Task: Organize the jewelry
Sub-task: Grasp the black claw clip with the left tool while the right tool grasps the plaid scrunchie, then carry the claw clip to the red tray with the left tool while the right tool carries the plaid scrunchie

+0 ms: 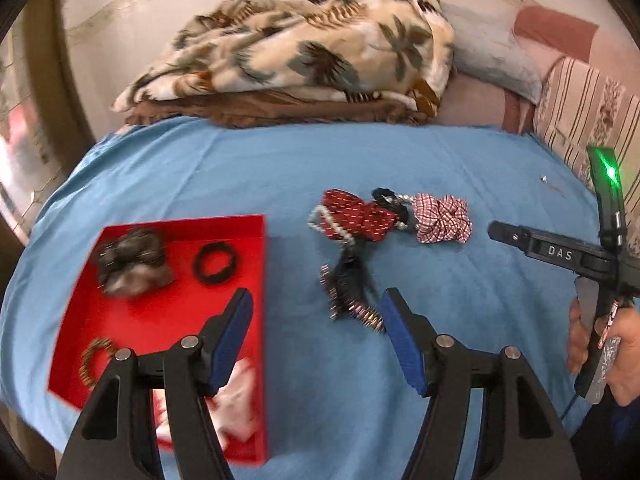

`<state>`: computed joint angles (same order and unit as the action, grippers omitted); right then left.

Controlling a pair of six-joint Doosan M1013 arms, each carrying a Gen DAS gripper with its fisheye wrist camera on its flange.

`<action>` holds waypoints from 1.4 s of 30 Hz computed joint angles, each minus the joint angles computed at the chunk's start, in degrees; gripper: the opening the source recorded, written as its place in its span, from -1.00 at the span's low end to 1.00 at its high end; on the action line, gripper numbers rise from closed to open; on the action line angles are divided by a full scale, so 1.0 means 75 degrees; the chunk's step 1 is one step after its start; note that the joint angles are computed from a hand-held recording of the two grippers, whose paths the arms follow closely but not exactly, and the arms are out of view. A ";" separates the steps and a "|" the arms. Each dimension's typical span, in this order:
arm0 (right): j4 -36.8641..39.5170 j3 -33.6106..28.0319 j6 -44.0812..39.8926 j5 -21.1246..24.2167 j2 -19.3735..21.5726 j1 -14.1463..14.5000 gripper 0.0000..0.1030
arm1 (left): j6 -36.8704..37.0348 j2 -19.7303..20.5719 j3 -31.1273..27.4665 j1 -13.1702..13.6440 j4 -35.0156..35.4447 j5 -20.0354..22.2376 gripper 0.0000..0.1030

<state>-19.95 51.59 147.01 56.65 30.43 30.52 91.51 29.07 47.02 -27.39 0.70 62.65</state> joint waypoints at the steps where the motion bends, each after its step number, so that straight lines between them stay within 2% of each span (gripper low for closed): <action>1: 0.0076 -0.0100 -0.0118 0.0014 0.0082 -0.0040 0.37 | -0.0009 0.0103 -0.0133 -0.0018 -0.0052 0.0121 0.28; 4: 0.0339 -0.0324 -0.0466 0.0005 0.0277 -0.0151 0.37 | -0.0109 0.0559 -0.0740 -0.0047 -0.0288 0.0683 0.28; 13: 0.0943 -0.0574 -0.0724 -0.0283 0.0612 -0.0390 0.35 | -0.0112 0.1324 -0.1707 -0.0163 0.0077 0.1386 0.28; 15: 0.1004 -0.0622 -0.0832 -0.0314 0.0650 -0.0397 0.19 | -0.0177 0.1483 -0.1924 -0.0153 0.0020 0.1584 0.28; 18: 0.1125 -0.0764 -0.1079 -0.0259 0.0728 -0.0397 -0.31 | -0.0252 0.1614 -0.2093 -0.0127 -0.0120 0.1798 0.28; 20: 0.1116 -0.0775 -0.1105 -0.0247 0.0731 -0.0388 -0.41 | -0.0285 0.1647 -0.2126 -0.0127 -0.0169 0.1846 0.28; 21: 0.1117 -0.0756 -0.1093 -0.0274 0.0719 -0.0388 -0.54 | -0.0294 0.1663 -0.2143 -0.0131 -0.0190 0.1885 0.26; 22: 0.1151 -0.0736 -0.1084 -0.0292 0.0704 -0.0395 -0.62 | -0.0297 0.1669 -0.2154 -0.0137 -0.0224 0.1895 0.05; 24: 0.1111 -0.0695 -0.0980 -0.0323 0.0671 -0.0388 -0.72 | -0.0306 0.1655 -0.2142 -0.0178 -0.0128 0.1943 -0.29; 25: 0.1076 -0.0678 -0.0919 -0.0337 0.0655 -0.0380 -0.74 | -0.0306 0.1647 -0.2139 -0.0190 -0.0111 0.1949 -0.35; 31: 0.0629 -0.0687 -0.0613 -0.0231 0.0580 -0.0238 -0.79 | -0.0362 0.1339 -0.1763 -0.0136 -0.0573 0.1787 -0.37; 39: -0.0058 -0.0452 -0.0261 -0.0326 0.0277 0.0023 -0.80 | -0.0240 0.0479 -0.0711 -0.0089 -0.1042 0.1158 -0.37; 42: -0.0210 -0.0356 -0.0171 -0.0387 0.0158 0.0122 -0.80 | -0.0170 0.0137 -0.0295 -0.0078 -0.0930 0.0867 -0.37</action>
